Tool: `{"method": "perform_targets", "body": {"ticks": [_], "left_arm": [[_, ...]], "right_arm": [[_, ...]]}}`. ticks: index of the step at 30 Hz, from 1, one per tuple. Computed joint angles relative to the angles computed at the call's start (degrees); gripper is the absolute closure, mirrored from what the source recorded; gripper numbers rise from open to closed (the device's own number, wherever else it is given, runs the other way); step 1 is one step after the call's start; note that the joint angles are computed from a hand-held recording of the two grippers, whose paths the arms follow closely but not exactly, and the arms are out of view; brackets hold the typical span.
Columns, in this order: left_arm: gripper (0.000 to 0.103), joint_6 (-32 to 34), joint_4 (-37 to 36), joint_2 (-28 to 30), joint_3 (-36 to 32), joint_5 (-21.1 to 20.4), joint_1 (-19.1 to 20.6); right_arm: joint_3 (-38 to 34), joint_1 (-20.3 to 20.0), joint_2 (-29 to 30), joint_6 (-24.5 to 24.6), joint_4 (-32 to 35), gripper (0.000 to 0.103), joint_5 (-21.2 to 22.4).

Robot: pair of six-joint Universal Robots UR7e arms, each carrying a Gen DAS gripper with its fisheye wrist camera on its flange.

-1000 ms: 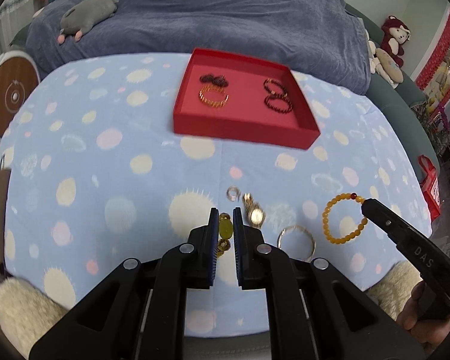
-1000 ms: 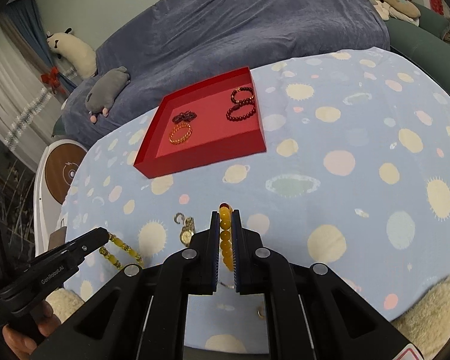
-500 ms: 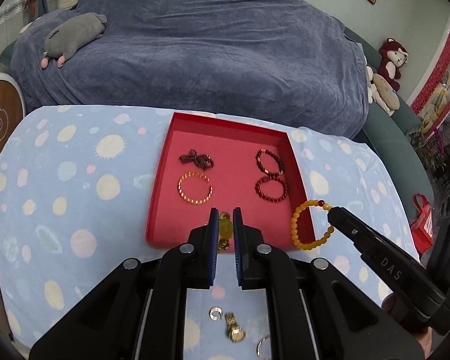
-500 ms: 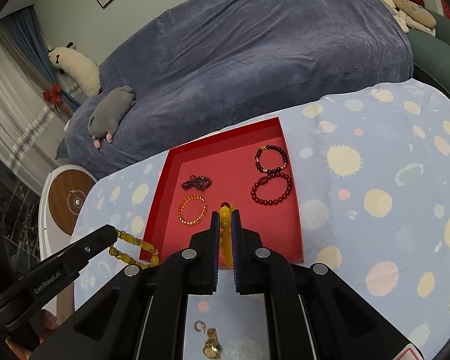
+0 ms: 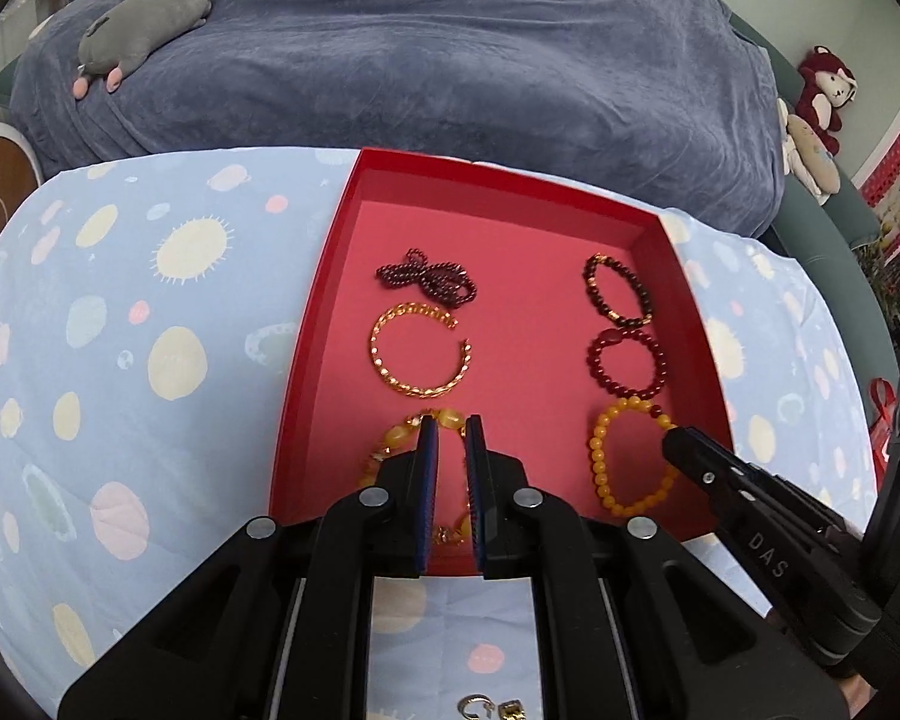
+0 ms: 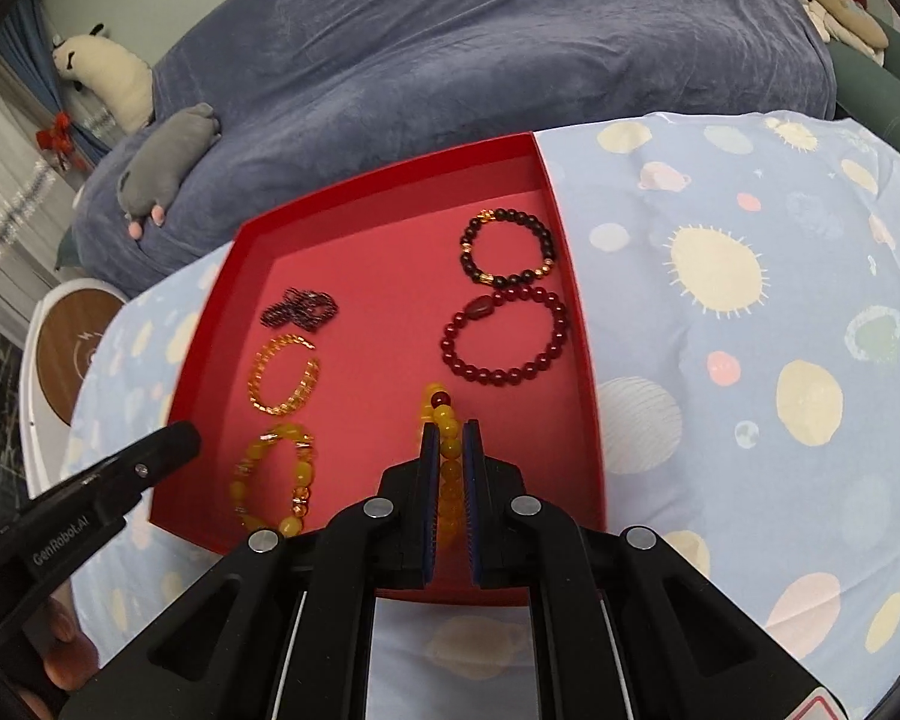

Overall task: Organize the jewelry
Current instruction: 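Carry the yellow and orange bracelets into the red tray and open both tools, then move both tools back over the gold watch and thin gold bangle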

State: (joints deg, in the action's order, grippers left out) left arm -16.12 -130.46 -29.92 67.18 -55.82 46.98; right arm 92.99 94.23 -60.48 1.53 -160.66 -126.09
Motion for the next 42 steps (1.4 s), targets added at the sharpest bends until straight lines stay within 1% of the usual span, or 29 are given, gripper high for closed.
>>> {"method": "perform_targets", "body": {"ticks": [3,5,7,9,10,11,13,14,15,16,17,23,25,30,34,37,42], "left_arm": [[0.094,0.0,-0.5,-0.1,0.6,0.4,0.3],[0.094,0.0,-0.7,-0.3,1.2,0.8,0.3],[0.094,0.2,-1.6,-0.8,2.4,1.8,0.2],[0.091,-0.2,-1.4,-1.2,3.0,2.5,0.1],[0.084,-0.7,-1.2,-1.5,3.6,2.7,0.1],[0.073,-1.1,-1.4,-1.9,4.2,3.1,0.1],[0.061,-2.2,-3.0,-3.4,6.6,4.3,-0.2],[0.057,-2.5,-3.8,-4.1,7.8,4.7,-0.4],[0.055,-2.9,-4.3,-4.9,9.0,5.1,-0.6],[0.054,-3.2,-4.4,-5.6,10.1,5.2,-0.7],[0.054,-3.5,-4.5,-6.3,11.0,5.2,-0.9],[0.054,-6.4,-4.4,-11.0,18.1,5.3,-2.4],[0.054,-7.5,-4.0,-12.6,20.4,5.2,-3.1],[0.054,-9.9,-3.4,-16.1,25.8,5.1,-4.5],[0.047,-11.3,-3.2,-18.7,30.0,5.3,-5.6],[0.04,-13.1,-3.4,-20.6,33.2,5.7,-6.4],[0.038,-15.5,-2.8,-23.2,37.5,6.1,-7.2]], "right_arm": [[0.2,0.1,0.2,-1.7,-0.9,0.095,-1.6],[0.7,0.4,0.3,-2.9,-2.6,0.092,-2.7],[1.2,0.5,0.2,-3.8,-3.9,0.091,-3.5],[1.7,0.5,-0.2,-3.6,-4.2,0.091,-3.4],[2.2,0.6,-0.6,-3.3,-4.4,0.09,-3.5],[2.8,0.7,-1.0,-3.1,-4.7,0.09,-3.4],[3.7,0.9,-1.8,-2.8,-5.2,0.089,-3.5],[4.5,1.2,-2.4,-2.6,-5.5,0.088,-3.5],[5.4,1.4,-3.0,-2.4,-5.9,0.08,-3.7],[6.6,1.8,-3.7,-2.2,-6.8,0.073,-4.3],[7.5,2.1,-4.3,-2.1,-7.4,0.072,-4.6],[14.7,3.7,-9.0,1.8,-7.5,0.071,-5.2],[17.0,4.6,-10.1,2.3,-7.8,0.071,-6.6],[21.7,6.0,-12.9,4.4,-7.5,0.07,-7.6],[25.8,7.2,-14.9,6.1,-7.9,0.06,-8.2],[28.5,7.9,-16.0,7.5,-7.5,0.057,-8.3],[31.7,8.5,-16.2,8.6,-6.9,0.047,-8.7]]}}
